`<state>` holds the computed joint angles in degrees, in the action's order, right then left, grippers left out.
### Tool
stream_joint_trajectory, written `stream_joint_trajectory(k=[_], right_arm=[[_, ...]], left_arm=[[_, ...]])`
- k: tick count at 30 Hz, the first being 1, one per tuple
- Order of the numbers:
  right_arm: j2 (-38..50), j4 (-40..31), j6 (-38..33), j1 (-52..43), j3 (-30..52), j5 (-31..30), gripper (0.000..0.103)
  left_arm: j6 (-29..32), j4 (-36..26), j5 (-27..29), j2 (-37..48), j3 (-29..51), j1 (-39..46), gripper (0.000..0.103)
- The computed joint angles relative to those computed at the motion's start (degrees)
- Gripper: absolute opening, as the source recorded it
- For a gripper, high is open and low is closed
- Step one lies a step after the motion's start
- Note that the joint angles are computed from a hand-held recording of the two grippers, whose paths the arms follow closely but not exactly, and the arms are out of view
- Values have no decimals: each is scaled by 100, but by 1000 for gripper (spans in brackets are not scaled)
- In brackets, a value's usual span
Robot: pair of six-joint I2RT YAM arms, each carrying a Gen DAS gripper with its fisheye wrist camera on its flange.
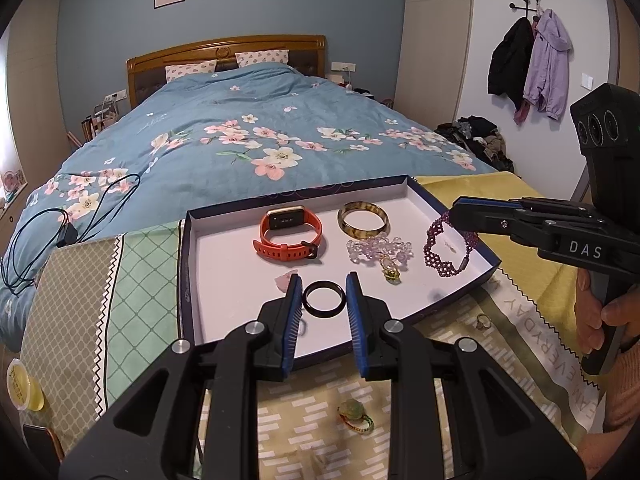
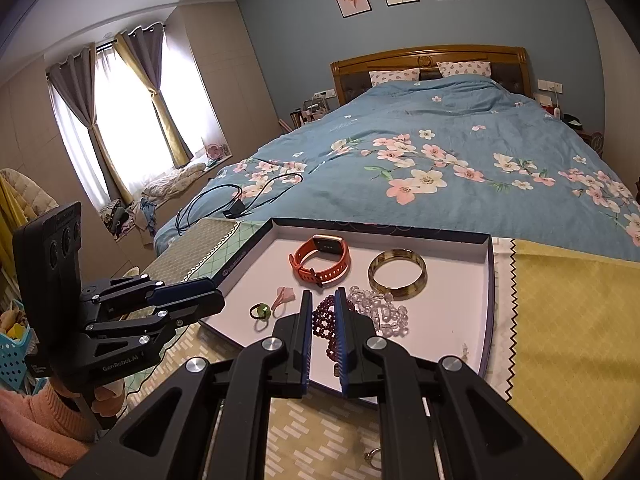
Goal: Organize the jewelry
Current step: 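Carry the black ring toward the box with the left gripper while the right gripper carries the beads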
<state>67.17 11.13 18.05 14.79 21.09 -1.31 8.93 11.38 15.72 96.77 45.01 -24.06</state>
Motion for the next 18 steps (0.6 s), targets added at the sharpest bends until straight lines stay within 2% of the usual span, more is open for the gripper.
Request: stream_joint_trajectory(k=[18], right_arm=[[603,324,-45,-241,161,-190,9]], left_arm=[[-25,-120,-191,434,392,-74,23]])
